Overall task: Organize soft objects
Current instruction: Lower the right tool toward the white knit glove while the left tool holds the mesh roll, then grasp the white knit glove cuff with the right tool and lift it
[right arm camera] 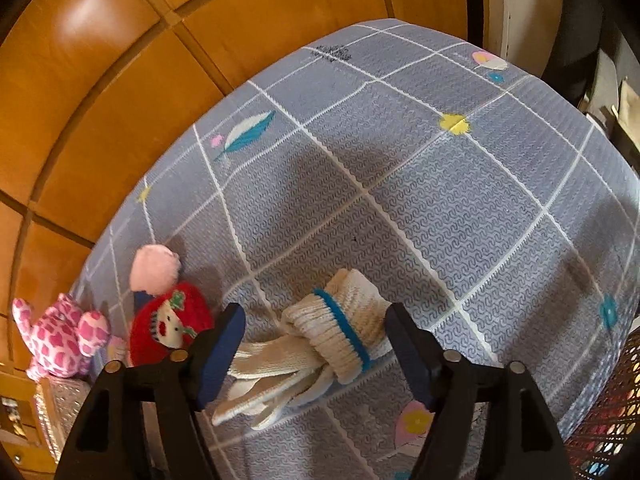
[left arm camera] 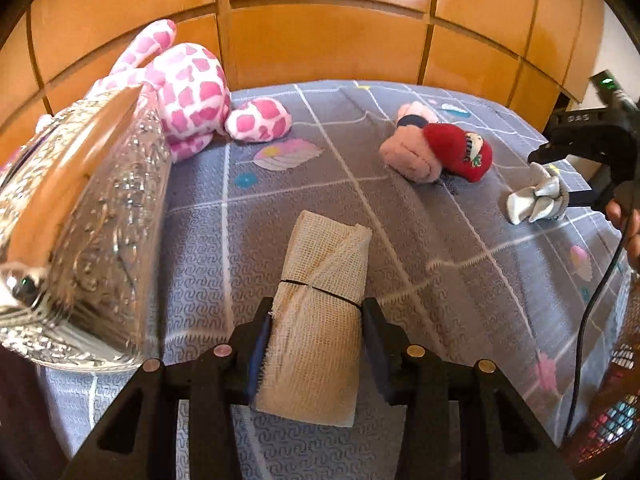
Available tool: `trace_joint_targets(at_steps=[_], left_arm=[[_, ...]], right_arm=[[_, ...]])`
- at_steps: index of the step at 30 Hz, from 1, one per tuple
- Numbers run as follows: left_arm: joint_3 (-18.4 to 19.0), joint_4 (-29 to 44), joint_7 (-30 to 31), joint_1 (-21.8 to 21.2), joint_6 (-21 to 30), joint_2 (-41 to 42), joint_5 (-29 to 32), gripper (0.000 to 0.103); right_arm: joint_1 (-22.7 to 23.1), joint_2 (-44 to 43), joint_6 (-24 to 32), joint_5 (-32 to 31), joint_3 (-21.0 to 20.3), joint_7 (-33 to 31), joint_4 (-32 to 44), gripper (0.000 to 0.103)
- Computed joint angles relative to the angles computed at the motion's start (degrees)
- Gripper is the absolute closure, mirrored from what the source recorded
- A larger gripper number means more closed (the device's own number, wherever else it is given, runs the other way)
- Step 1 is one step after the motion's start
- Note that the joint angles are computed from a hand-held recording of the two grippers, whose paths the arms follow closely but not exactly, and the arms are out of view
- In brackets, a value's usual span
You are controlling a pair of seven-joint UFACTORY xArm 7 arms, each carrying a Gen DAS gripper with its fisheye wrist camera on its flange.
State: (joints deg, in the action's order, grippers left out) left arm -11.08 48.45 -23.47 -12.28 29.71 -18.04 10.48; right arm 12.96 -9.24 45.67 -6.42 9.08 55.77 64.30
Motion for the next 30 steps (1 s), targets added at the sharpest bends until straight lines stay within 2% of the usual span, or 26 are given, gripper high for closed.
trace_joint_targets(at_steps=[6, 7, 8, 11, 14, 20, 25, 30], left_arm=[[-0.02, -2.94, 0.11, 0.31, -2.94, -1.70, 0.60, 0.058], [-0.27, -2.99, -0.11, 0.47, -3.29, -1.56, 0.82, 0.058], [-0.39, -2.95, -0.23, 0.51, -3.61, -1.39, 0.87, 0.058], [0.20, -3.85, 0.64, 0.08, -4.52, -2.01, -0.08, 0.058], [0.00, -4.58, 0.67, 0.32, -5.14, -2.59, -0.21, 0.058], [-0.90, -4.81, 0.07, 1.09, -5.58, -2.69, 1.01, 0.058], [-1.58, -4.74, -0.83, 1.70, -5.71, -2.58, 2.57, 0.057], [-2.13, -3.64, -1.47, 1.99, -4.36, -2.00, 4.08, 0.058]], right_arm=[[1.10, 4.80, 9.56, -3.51, 0.71, -1.05, 5.62, 0.024], [1.30, 4.97, 9.99, -3.80, 0.55, -0.89, 5.83, 0.029], [1.44, 4.99, 11.18, -5.74, 0.64, 0.41, 6.21, 0.044], [1.89, 5.17, 11.77, -6.30, 0.38, 0.22, 6.47, 0.050], [2.38, 5.81, 12.66, -6.69, 0.33, -0.69, 7.24, 0.050], [2.94, 7.65, 15.49, -5.25, 0.00, -1.51, 9.09, 0.043], [3.90, 8.99, 17.86, -6.90, -0.12, -2.10, 10.67, 0.042], [4.30, 8.10, 17.45, -8.03, -0.10, -1.80, 9.90, 0.052]])
